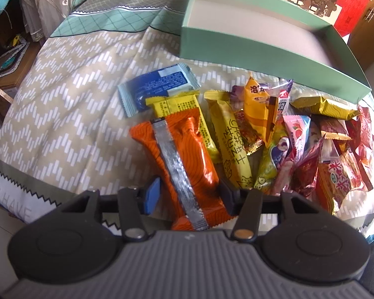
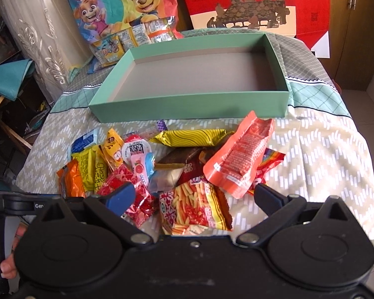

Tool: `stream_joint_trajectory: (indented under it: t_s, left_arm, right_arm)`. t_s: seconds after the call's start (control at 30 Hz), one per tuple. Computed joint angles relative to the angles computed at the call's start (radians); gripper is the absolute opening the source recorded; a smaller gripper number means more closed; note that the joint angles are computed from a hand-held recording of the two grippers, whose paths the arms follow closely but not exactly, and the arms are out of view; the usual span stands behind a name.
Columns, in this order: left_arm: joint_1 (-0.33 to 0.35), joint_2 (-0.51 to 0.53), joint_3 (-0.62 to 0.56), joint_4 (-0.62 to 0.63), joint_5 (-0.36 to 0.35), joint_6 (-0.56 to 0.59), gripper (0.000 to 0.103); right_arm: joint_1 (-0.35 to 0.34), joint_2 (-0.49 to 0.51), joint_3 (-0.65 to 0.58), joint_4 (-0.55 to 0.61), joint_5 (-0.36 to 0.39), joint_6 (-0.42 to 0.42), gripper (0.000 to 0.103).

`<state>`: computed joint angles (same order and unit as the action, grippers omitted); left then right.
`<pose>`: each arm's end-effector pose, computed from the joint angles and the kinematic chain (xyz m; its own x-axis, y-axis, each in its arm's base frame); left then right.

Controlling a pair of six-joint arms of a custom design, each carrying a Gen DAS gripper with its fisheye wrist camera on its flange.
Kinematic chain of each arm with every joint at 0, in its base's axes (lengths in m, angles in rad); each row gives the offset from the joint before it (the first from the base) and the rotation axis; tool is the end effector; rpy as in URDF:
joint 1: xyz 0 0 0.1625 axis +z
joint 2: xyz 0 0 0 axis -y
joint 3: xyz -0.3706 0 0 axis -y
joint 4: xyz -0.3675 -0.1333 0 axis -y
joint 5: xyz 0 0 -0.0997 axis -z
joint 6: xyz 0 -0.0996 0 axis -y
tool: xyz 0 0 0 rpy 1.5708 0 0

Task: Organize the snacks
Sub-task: 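Grasp the orange wafer pack with the left gripper while the right grasps the yellow WINSUN pack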

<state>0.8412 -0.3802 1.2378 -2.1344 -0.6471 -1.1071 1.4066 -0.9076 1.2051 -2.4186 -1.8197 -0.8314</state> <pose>-0.2831 -0.6358 -0.0643 -0.7027 -0.3813 -0.6007 0.0212 0.8327 -0.5534 -0.0096 -0.7231 0.3167 -0.7330 -0.4289 0.5279 -0.5970 0.7776 -0.1972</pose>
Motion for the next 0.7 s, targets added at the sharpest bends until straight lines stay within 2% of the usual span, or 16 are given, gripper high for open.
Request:
stream_joint_trajectory:
  t_s: [0.03, 0.07, 0.13, 0.2, 0.3, 0.43, 0.6, 0.7]
  left_arm:
    - [-0.001, -0.003, 0.006, -0.001, 0.011, 0.008, 0.046]
    - [0.000, -0.007, 0.012, -0.002, 0.023, 0.019, 0.043]
    - [0.006, -0.018, 0.029, -0.033, 0.025, 0.060, 0.043]
    - [0.012, -0.029, 0.047, -0.063, 0.024, 0.084, 0.043]
    - [0.017, -0.042, 0.069, -0.088, 0.032, 0.086, 0.043]
    - [0.020, -0.059, 0.099, -0.110, 0.036, 0.077, 0.048]
    - [0.023, -0.069, 0.117, -0.085, 0.042, 0.041, 0.066]
    - [0.032, -0.080, 0.139, -0.125, 0.030, 0.047, 0.067]
  right_arm:
    - [0.007, 0.020, -0.021, -0.007, -0.007, -0.019, 0.083]
    - [0.011, 0.033, -0.036, -0.007, -0.009, -0.033, 0.080]
    - [0.022, 0.072, -0.085, 0.011, -0.002, -0.077, 0.068]
    - [0.035, 0.108, -0.128, 0.023, -0.010, -0.122, 0.063]
    - [0.051, 0.162, -0.182, 0.026, -0.023, -0.202, 0.063]
    - [0.062, 0.235, -0.270, 0.079, -0.065, -0.292, 0.063]
    - [0.066, 0.299, -0.337, 0.085, -0.115, -0.391, 0.063]
    - [0.067, 0.332, -0.364, 0.073, -0.152, -0.426, 0.063]
